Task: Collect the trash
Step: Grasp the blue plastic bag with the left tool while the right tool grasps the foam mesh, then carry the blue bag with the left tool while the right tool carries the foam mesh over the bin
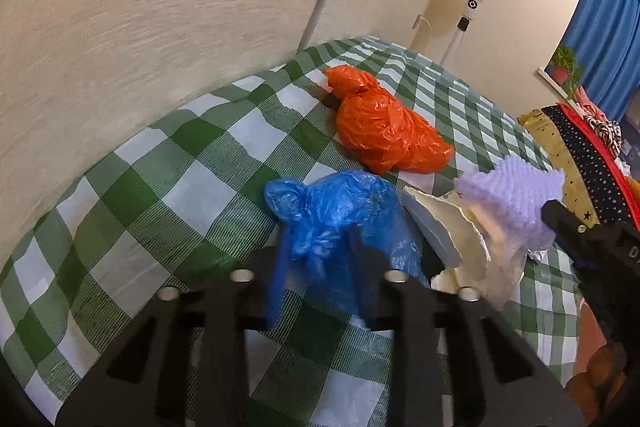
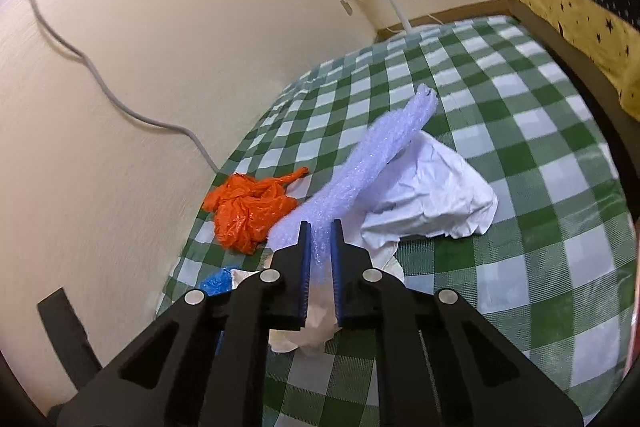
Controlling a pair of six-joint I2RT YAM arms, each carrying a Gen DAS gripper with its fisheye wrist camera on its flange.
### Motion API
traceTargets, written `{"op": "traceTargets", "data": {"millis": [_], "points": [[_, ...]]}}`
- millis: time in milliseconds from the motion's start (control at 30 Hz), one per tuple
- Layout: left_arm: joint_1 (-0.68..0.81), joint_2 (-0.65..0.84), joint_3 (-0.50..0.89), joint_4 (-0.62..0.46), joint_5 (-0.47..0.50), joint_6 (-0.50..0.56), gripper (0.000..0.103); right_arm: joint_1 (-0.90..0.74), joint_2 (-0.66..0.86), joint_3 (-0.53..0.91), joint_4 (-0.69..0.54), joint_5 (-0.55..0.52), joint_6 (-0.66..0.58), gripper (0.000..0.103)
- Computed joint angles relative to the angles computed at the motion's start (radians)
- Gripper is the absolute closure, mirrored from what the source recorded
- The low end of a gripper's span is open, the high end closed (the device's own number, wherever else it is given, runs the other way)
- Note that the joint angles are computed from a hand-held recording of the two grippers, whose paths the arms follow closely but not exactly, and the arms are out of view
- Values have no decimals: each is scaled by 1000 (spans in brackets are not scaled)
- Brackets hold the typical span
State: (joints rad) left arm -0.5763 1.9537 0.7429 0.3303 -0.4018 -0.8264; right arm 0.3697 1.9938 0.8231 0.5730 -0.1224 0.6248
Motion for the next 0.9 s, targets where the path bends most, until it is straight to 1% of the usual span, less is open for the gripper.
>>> {"op": "traceTargets", "data": {"millis": [33, 67, 267, 500, 667, 900], "points": [[-3, -5, -7, 8, -4, 0, 89, 2, -21, -11, -6, 5, -12, 93], [-6, -9, -10, 11, -9, 2, 91, 2, -36, -19, -10, 8, -20, 94], [-29, -72, -47, 25, -53, 22, 95, 2, -171, -98, -43, 35, -63, 94], [-68, -175, -95, 15, -109, 42, 95, 5, -349, -191, -110, 67, -87, 94], [-107, -240, -124, 3, -135, 57, 95, 12, -482, -234, -211, 103, -111, 94], [-166, -295, -143, 0, -141, 78, 95, 19, -654, -294, -360, 148, -140, 94]]}}
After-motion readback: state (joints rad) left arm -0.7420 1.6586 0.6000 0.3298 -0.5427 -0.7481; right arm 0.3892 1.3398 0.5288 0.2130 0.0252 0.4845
